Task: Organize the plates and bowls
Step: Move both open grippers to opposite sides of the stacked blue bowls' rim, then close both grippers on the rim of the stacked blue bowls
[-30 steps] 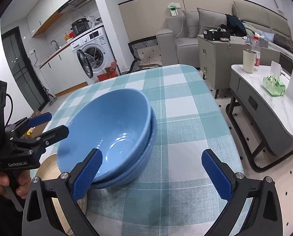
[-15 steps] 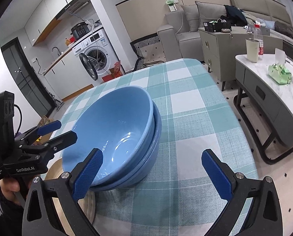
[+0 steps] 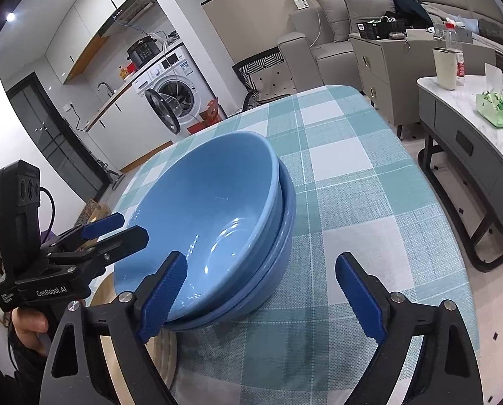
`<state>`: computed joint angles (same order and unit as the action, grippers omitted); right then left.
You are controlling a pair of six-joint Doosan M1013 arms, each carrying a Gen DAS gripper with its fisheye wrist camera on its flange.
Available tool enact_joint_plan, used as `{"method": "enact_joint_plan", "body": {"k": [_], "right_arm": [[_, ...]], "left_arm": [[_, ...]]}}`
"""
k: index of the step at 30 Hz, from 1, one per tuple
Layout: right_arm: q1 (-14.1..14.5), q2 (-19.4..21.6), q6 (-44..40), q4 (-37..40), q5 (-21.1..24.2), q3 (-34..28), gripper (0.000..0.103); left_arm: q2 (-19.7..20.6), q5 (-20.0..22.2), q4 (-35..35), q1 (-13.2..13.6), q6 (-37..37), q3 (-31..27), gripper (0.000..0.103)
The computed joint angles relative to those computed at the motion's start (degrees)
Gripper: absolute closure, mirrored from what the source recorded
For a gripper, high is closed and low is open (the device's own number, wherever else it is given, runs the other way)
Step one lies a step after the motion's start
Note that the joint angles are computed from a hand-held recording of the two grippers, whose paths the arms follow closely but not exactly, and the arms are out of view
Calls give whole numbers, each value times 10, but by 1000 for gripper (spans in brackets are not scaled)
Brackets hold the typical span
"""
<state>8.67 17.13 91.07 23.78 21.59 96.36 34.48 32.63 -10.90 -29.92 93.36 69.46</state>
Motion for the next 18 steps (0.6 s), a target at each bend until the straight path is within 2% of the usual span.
{"method": "enact_joint_plan", "body": {"k": [3,6,9,10,14,18], "right_arm": [[-1,0,-11,14,0,2,13],[-6,2,-64,79,5,3,16],[-9,4,-89,108,8,3,18],[-9,4,-100,121,9,3,19],[-10,3,-127,152,9,5,27],[-8,1,-135,156,6,6,35]], "left_arm": [[0,0,-19,1,13,0,6],[3,7,-48,3,37,-2,12],[4,14,-68,4,51,-5,16],[6,20,-73,5,55,-7,24],[11,41,-74,4,54,-16,44],[12,44,-62,1,43,-17,51]]}}
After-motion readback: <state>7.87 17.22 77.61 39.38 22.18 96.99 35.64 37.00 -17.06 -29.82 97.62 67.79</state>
